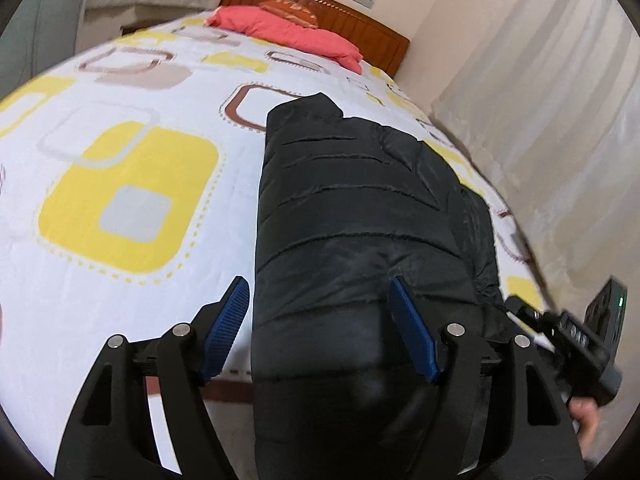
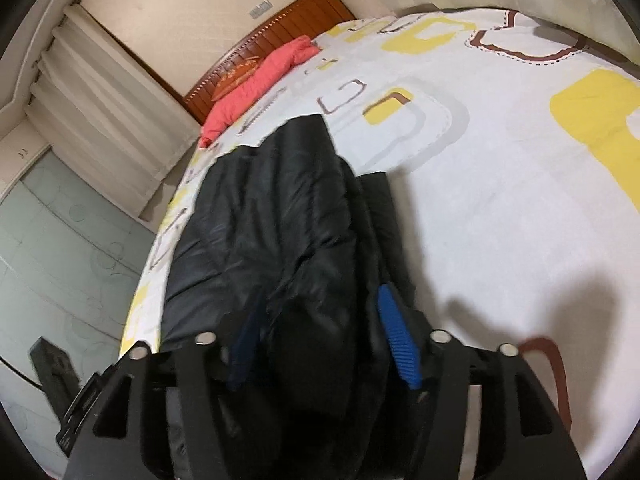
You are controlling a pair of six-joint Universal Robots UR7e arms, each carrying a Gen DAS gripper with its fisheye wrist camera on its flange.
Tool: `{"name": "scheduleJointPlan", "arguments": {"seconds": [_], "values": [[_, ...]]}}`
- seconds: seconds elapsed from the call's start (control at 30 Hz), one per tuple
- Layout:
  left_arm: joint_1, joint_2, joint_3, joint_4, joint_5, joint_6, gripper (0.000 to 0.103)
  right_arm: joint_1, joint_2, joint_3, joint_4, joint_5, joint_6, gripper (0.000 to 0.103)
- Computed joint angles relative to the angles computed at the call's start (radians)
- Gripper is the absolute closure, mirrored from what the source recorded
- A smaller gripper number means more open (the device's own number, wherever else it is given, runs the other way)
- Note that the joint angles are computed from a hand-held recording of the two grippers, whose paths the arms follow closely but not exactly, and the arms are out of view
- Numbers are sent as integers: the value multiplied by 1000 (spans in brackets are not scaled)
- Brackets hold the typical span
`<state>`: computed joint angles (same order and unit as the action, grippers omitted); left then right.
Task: Fold large clothes
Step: 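Press the folded jacket flat with both tools and open them, then grasp the folded black jacket bundle with both tools at its end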
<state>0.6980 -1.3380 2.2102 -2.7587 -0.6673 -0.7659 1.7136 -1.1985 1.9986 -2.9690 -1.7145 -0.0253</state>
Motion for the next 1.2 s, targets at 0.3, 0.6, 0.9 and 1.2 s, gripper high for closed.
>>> {"name": "scheduleJointPlan", "arguments": {"seconds": [0.3,0.6,0.9,1.2], "values": [[52,23,41,-99,-141,-87,39,-11,5,70,-41,-40,27,62],[41,16,39,-36,-119,-90,36,-67,16,92,-76,32,39,56],[49,-19,-48,-16,-126,-81,34,54,-21,-12,-37,-79,29,51],[153,172,-258,-37,-130,89,34,67,202,-257,19,-17,-68,51]]}}
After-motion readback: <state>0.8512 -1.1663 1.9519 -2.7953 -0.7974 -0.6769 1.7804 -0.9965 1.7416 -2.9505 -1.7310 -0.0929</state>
